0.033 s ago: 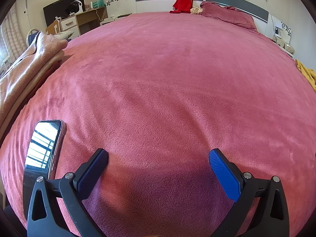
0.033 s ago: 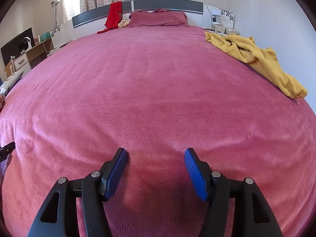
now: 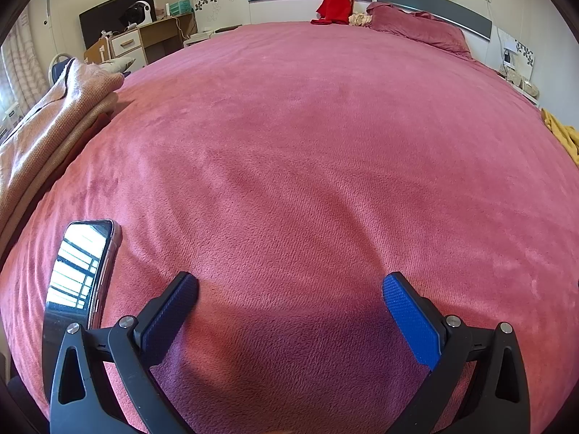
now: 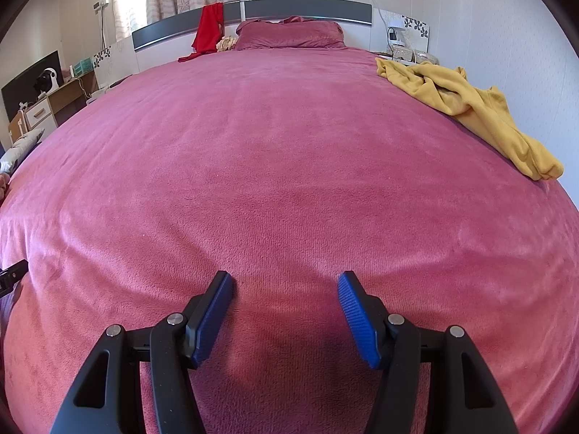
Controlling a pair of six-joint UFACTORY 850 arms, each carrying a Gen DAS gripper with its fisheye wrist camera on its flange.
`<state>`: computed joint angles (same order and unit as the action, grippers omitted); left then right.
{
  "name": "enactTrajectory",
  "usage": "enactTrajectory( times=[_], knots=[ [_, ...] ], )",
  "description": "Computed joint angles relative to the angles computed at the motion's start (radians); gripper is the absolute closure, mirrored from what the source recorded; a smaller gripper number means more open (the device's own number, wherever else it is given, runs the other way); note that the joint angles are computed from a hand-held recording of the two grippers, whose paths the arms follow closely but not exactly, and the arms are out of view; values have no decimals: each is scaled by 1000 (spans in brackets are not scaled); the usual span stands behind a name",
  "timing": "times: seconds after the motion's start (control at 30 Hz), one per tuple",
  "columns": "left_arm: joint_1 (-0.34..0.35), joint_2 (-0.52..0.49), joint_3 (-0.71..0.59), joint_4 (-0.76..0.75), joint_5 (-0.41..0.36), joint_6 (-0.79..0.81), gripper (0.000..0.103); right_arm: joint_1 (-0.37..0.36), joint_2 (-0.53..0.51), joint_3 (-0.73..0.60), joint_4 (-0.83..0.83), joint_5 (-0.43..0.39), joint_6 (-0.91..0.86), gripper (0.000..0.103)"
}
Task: Fold clothes
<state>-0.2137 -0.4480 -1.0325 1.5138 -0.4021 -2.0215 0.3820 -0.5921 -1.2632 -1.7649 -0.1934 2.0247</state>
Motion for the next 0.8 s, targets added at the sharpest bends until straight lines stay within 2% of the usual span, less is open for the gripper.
enactTrajectory(
  times=[0.8],
  knots=[
    [-3,5,5,-5,-7,10,0,-2,-2,-5,16,-2,-20,40]
  ],
)
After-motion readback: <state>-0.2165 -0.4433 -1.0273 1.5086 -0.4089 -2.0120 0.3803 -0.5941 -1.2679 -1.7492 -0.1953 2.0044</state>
